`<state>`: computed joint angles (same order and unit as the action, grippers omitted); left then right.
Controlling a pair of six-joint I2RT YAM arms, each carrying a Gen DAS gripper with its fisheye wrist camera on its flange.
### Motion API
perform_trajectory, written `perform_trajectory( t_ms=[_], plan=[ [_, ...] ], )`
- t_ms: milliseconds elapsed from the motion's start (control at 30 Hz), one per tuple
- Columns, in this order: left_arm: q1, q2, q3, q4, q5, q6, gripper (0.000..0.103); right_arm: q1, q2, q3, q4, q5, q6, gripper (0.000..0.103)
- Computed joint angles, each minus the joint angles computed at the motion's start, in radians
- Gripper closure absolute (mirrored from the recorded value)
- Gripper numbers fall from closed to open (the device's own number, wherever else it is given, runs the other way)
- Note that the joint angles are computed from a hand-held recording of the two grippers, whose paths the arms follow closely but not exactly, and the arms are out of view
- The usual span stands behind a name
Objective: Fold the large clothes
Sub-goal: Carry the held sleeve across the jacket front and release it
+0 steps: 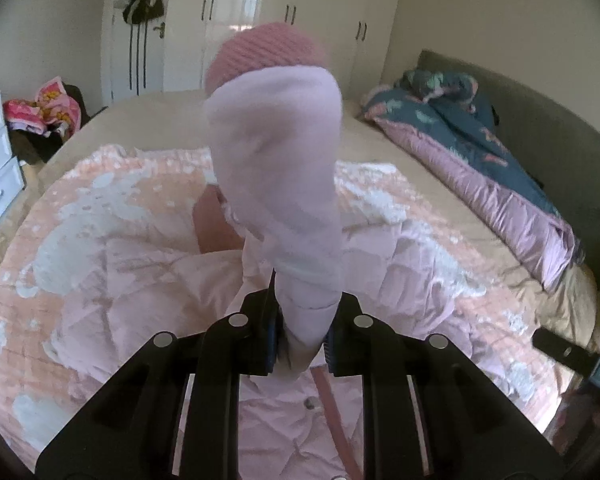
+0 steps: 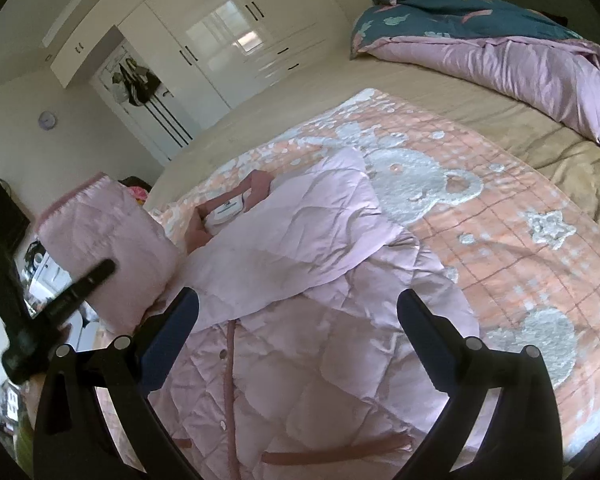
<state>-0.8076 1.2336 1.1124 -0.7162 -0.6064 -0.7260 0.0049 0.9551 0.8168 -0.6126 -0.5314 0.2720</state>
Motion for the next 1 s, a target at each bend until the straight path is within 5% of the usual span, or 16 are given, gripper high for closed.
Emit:
perform_trajectory(
  t_ms=[500,1000],
  plan=[
    [-0.077,0.218,-0.022,0.024,0.027,0.0,0.085,-0.112,0.03,-0.011,-0.009,-0.062,-0.031,0.004],
    [-0.126,0.265,-0.035,-0.033,0.124,-0.023,0.029,-0.051,0.018,-0.001,-0.014,-0.026,-0.01,0.004]
  ],
)
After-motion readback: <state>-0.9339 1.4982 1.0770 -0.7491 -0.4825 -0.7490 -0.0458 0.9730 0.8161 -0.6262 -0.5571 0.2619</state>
